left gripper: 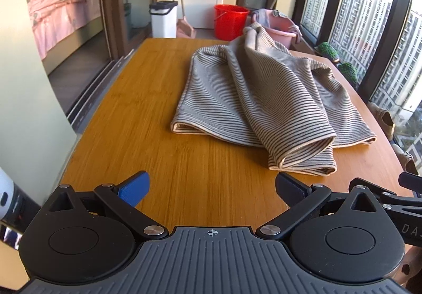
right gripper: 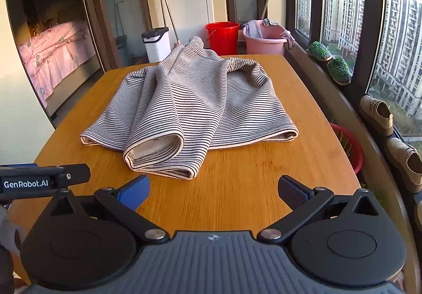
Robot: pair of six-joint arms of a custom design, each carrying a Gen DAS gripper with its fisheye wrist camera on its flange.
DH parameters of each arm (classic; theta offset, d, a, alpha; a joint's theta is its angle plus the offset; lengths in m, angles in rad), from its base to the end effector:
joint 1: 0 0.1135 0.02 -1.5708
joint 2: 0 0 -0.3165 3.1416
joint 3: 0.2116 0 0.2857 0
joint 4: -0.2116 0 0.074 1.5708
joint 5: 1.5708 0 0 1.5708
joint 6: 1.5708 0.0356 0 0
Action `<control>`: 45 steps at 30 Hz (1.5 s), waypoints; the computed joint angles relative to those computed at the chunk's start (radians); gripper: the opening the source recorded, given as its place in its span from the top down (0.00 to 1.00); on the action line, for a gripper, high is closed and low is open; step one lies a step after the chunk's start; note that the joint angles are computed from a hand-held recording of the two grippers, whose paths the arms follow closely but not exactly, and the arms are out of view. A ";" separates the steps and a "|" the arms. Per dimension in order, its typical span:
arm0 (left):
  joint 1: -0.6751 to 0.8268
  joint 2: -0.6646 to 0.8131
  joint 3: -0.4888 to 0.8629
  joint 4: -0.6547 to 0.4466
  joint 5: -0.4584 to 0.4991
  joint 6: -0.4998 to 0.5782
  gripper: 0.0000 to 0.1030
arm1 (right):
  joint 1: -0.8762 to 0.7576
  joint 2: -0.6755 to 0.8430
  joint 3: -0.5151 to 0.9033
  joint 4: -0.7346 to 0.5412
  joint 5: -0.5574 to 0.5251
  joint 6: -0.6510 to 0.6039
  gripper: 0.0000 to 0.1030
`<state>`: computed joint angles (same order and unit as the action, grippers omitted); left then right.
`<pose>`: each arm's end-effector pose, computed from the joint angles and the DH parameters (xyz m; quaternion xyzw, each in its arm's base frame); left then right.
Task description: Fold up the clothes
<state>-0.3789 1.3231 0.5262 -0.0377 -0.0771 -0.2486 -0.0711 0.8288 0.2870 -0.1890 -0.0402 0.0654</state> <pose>0.2371 -0.0914 0.1814 0.0469 0.9312 -0.0768 0.3531 0.1577 -0.0098 0.1810 0.0541 0.9113 0.0172 0.4077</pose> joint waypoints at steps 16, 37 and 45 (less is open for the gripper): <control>-0.037 0.035 -0.003 -0.015 -0.053 0.033 0.00 | -0.022 0.050 0.004 0.025 -0.019 0.000 0.00; -0.041 -0.011 -0.026 0.012 -0.079 0.050 0.00 | 0.009 0.007 -0.020 0.051 0.015 0.003 0.00; -0.044 -0.011 -0.023 0.020 -0.076 0.056 0.00 | 0.010 -0.002 -0.026 0.051 0.012 0.002 0.00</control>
<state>-0.4230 1.3122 0.5027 -0.0172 -0.1533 -0.1926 -0.0613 0.8269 0.2611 -0.1375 -0.0286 0.0679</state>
